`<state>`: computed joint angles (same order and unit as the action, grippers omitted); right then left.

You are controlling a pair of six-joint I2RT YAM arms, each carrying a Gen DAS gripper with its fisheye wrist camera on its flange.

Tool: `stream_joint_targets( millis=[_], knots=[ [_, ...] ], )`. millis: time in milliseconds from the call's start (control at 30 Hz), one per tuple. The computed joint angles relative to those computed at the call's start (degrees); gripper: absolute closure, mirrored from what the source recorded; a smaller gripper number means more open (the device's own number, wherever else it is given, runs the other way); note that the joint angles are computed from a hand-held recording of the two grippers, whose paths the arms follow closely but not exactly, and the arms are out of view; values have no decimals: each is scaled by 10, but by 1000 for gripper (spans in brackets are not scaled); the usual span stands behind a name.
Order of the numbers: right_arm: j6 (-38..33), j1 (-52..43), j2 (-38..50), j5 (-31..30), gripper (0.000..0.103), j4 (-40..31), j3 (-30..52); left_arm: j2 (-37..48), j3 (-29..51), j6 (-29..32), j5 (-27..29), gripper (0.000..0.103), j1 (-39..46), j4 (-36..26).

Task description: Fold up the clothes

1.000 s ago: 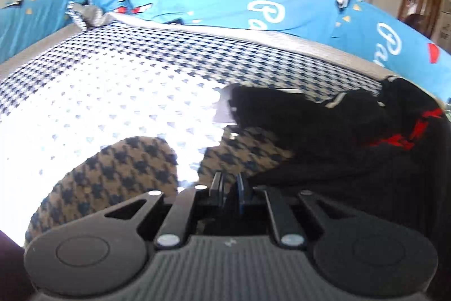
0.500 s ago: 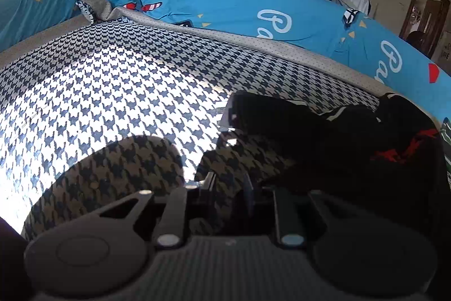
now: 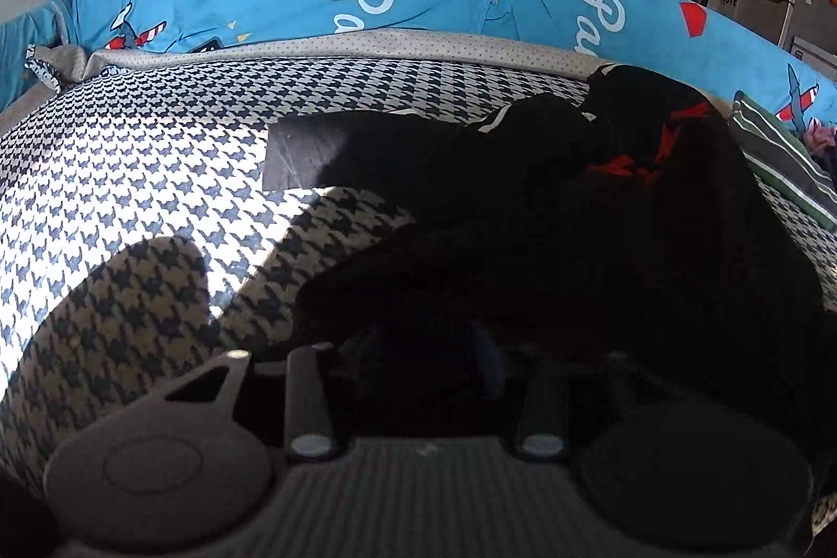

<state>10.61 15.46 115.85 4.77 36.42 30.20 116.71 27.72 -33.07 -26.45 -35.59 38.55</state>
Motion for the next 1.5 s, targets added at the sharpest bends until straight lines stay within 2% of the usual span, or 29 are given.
stream_joint_targets(
  millis=[167, 267, 400, 533, 733, 933, 1133, 1367, 1500],
  knots=[
    [23, -3, -24, 27, 99, 26, -37, 0, 0, 4, -8, 52, -3, -5],
    [30, -7, -51, 55, 99, 48, -72, -1, -2, 3, -5, 50, 0, -4],
    [44, -18, -63, 49, 99, 35, -96, -1, -2, 5, -4, 47, 0, -7],
    [29, 10, -55, 90, 99, 51, -110, -4, -2, 4, 5, 31, -1, -10],
    [69, -13, -70, 70, 89, 104, -133, -15, -14, -8, 11, 33, 1, -2],
    [75, -14, -66, 28, 88, 66, -97, -33, -27, -34, 45, 35, 29, 12],
    [67, -23, -58, -7, 84, 18, -45, -56, -21, -43, 81, 34, 63, 0],
    [44, -35, -37, -34, 81, -44, 38, -51, 32, -66, 141, 34, 128, -48],
    [31, -44, -15, -44, 79, -75, 94, -38, 71, -58, 169, 31, 152, -67]
  ],
)
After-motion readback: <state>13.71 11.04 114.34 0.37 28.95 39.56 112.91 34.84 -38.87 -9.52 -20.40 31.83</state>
